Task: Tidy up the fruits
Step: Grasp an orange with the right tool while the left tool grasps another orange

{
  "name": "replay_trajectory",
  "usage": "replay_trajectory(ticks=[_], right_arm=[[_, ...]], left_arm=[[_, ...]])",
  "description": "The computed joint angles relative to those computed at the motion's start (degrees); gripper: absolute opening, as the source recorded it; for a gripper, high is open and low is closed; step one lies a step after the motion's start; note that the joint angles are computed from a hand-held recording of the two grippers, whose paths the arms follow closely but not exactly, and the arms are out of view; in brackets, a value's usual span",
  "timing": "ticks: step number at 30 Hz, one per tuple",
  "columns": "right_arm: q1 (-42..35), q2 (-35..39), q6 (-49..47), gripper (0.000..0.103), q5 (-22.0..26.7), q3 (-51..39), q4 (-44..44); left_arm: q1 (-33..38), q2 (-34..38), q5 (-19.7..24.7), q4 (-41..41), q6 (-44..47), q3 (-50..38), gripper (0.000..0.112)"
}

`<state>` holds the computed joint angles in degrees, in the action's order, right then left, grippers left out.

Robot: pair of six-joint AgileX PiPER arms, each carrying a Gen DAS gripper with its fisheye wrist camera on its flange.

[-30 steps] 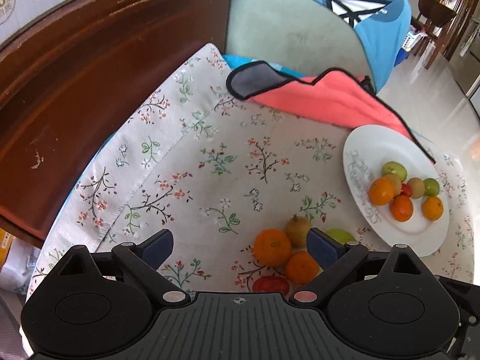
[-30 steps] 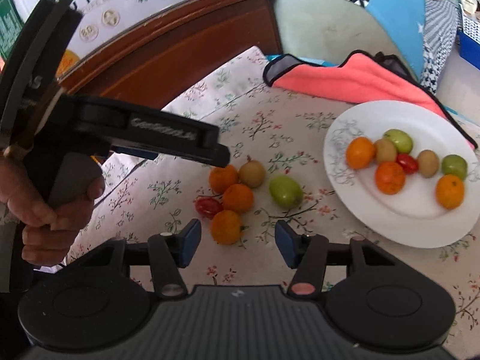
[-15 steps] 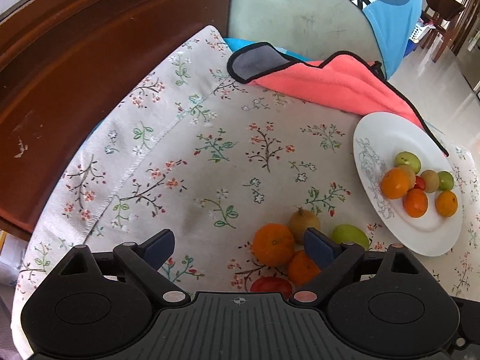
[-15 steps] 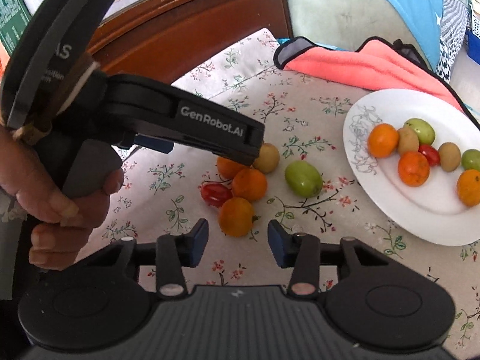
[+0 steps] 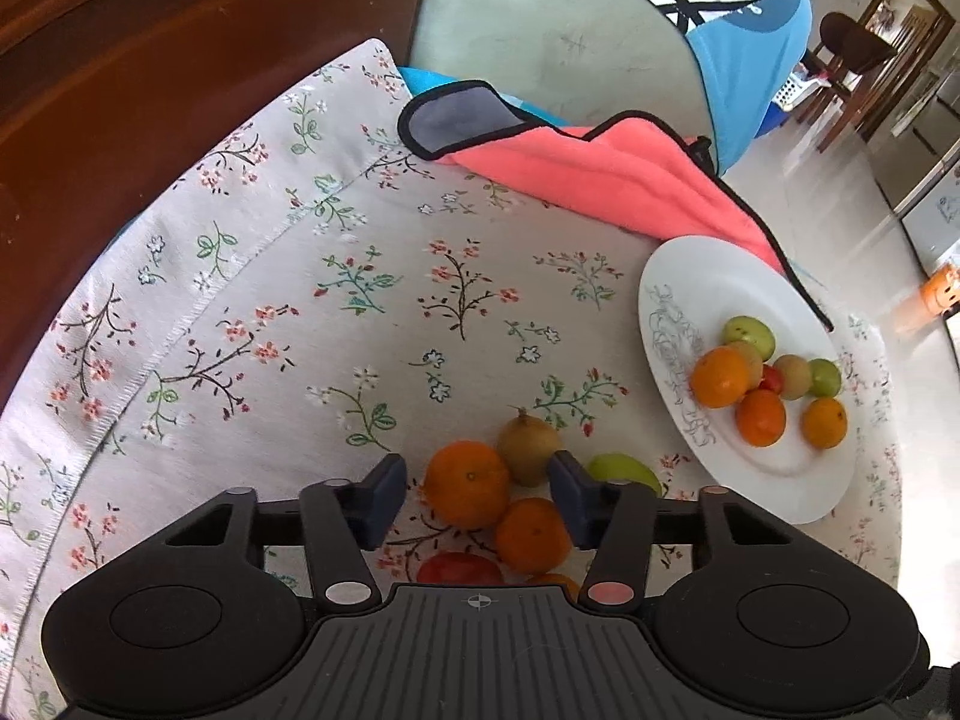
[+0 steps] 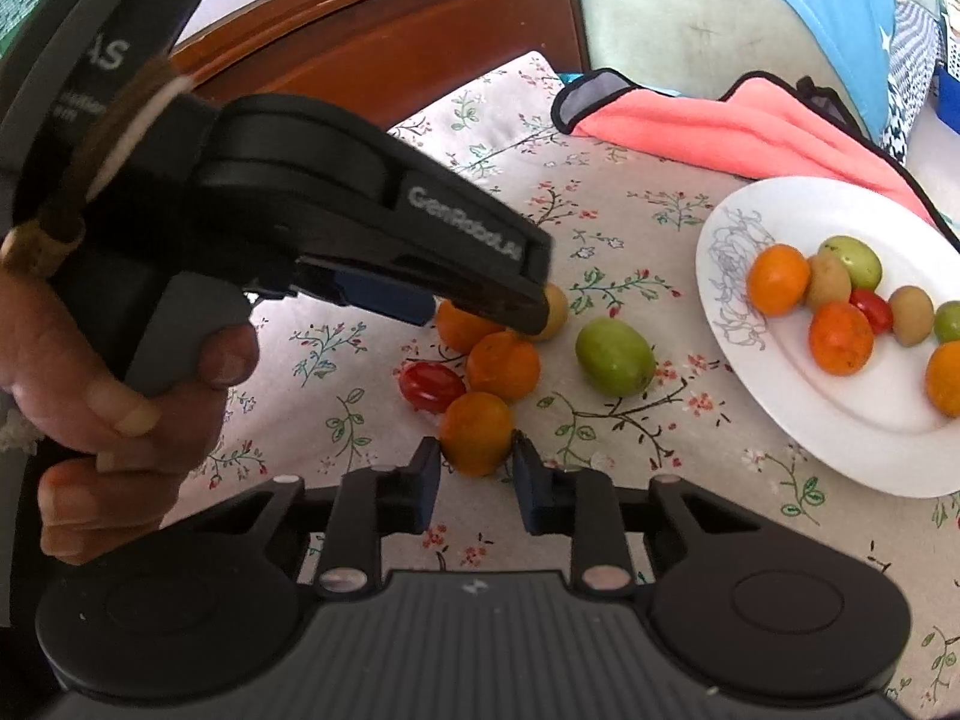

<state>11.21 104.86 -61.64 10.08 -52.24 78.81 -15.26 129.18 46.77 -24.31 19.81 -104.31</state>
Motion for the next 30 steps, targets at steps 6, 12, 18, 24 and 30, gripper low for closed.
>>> replay_trajectory(ticks=[6,12,18,24,30], right_arm=[[-0.55,-0.25,4.26,0.026,0.1,-0.11,-3.72],[-0.58,-0.18,7.93,0.026,0.23,-0.45,-6.17],[-0.69,-0.26,9.78,0.026,0.46,-0.54,-7.19],[-0.85,-0.42,11.37,0.026,0.45,-0.51,-7.96],[-0.5,-0.33,10.73,0.026,0.06,-0.44,-6.79]], left_arm=[[1.27,-0.59,-0.21,-0.71,-1.25,-0.16,0.047],[0.55,0.13,0.88,0.04,-1.05,-0.71,0.048],[0.52,-0.59,0.02,0.27,-1.05,0.47,0.039],[0.99,-1.48,-0.7,0.26,0.08,1.83,0.038],[-0.36,-1.46,-2.89,-0.46,1.76,2.76,0.041]])
